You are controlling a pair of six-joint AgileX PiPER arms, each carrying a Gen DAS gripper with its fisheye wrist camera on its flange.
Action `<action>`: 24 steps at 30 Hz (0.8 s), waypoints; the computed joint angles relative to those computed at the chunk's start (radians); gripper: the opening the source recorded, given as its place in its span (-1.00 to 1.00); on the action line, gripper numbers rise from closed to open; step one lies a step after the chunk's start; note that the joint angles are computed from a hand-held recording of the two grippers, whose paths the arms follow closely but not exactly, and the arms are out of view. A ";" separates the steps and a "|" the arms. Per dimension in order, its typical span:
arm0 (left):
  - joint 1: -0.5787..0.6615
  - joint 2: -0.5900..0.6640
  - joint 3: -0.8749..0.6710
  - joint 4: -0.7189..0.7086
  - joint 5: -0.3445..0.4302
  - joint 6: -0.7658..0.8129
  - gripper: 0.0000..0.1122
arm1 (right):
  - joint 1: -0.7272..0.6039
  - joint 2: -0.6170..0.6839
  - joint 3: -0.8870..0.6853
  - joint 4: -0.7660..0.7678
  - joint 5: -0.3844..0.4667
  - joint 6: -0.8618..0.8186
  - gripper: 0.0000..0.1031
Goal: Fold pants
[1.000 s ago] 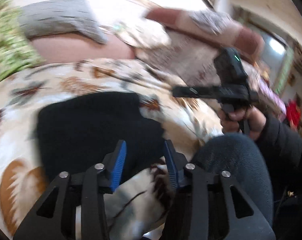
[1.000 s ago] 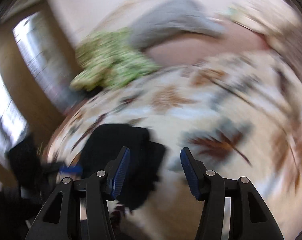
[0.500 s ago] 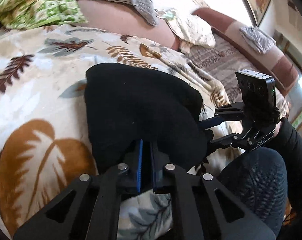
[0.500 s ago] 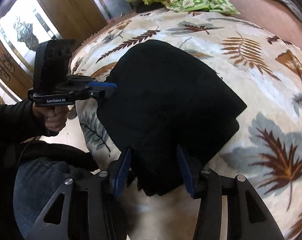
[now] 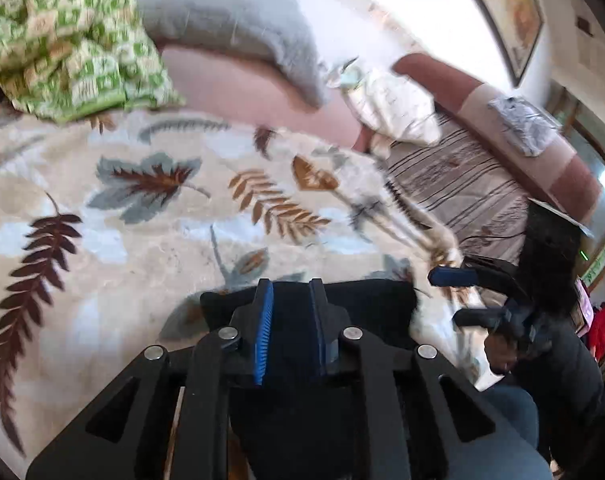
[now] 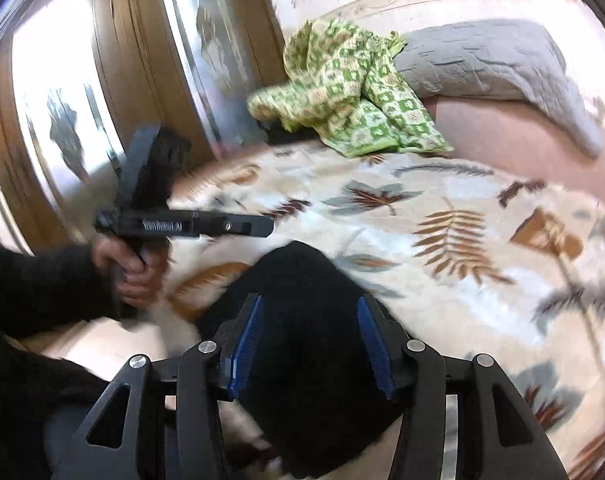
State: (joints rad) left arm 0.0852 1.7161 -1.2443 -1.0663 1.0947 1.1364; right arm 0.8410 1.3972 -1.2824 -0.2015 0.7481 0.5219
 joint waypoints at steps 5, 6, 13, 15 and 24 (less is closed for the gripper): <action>-0.127 0.105 0.000 0.118 -0.154 -0.096 -0.72 | -0.077 0.135 0.038 0.102 0.040 -0.025 -0.02; -0.124 0.117 -0.018 0.121 -0.137 -0.124 -0.72 | -0.108 0.127 0.052 0.158 0.024 -0.051 -0.02; -0.075 0.040 -0.007 0.097 -0.066 -0.147 -0.73 | -0.063 0.068 0.051 0.097 0.053 -0.007 -0.03; -0.008 -0.041 0.071 0.022 -0.009 -0.070 -0.73 | 0.001 0.003 0.062 0.018 0.046 0.060 -0.03; -0.038 -0.070 0.183 0.057 -0.020 -0.036 -0.70 | -0.032 -0.037 0.131 0.221 0.030 -0.026 0.04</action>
State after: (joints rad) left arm 0.0471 1.6460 -1.0618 -1.0092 1.0747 1.1000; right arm 0.8090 1.3603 -1.1516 0.0195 0.7778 0.4959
